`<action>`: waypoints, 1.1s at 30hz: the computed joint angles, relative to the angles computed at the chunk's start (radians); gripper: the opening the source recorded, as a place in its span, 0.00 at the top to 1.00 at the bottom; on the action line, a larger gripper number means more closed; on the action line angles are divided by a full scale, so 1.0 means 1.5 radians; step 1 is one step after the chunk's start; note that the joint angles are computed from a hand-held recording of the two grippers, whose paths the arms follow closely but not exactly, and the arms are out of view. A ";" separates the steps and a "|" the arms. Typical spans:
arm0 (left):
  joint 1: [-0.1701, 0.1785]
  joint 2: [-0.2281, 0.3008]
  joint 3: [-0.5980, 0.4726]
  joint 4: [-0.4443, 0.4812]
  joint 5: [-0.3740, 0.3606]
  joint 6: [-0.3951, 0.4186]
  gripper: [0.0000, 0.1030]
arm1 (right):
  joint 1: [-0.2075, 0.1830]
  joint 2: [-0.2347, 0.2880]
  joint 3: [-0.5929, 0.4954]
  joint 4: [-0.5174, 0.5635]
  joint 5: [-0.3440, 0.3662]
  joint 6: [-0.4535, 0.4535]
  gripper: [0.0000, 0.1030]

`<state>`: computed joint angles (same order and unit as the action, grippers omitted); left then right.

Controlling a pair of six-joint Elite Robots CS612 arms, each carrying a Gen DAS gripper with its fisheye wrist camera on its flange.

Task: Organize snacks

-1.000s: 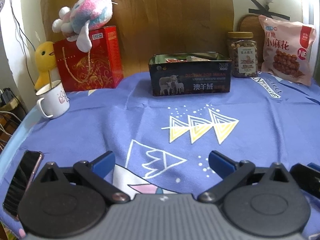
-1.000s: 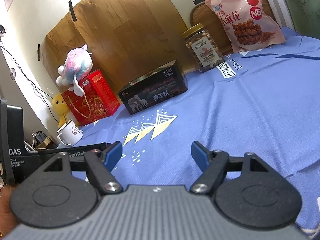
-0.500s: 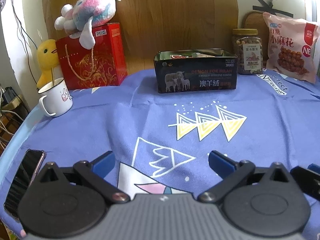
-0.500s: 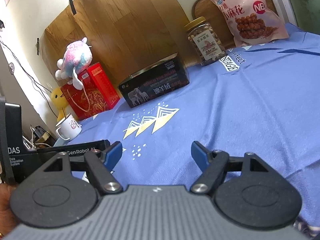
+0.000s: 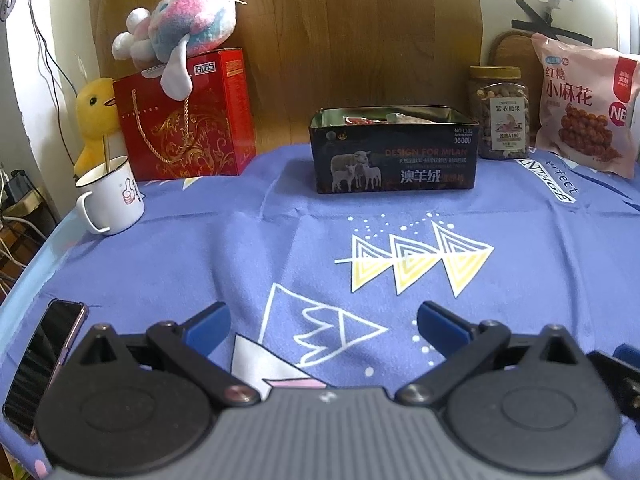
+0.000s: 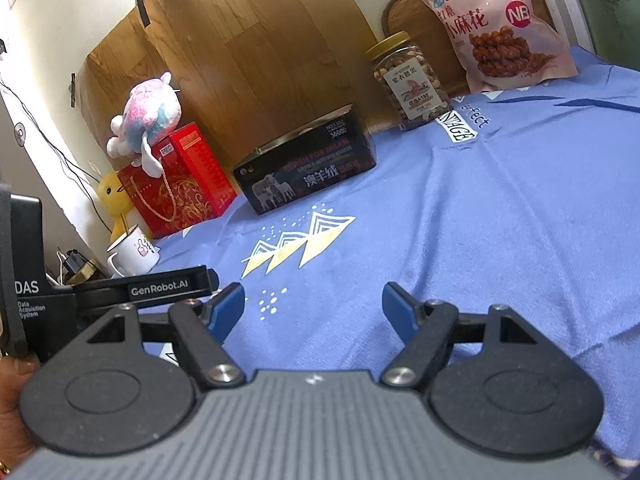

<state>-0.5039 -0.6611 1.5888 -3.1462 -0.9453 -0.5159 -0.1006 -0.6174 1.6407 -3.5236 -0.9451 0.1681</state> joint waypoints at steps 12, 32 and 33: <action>0.001 -0.004 0.007 -0.006 -0.011 -0.003 0.00 | -0.001 0.000 0.003 -0.006 0.003 0.004 0.25; 0.017 0.009 -0.014 -0.011 -0.027 0.042 0.00 | 0.008 -0.001 -0.010 0.022 -0.019 -0.018 0.25; 0.018 0.012 -0.017 -0.016 -0.025 0.049 0.00 | 0.009 0.000 -0.012 0.026 -0.021 -0.020 0.25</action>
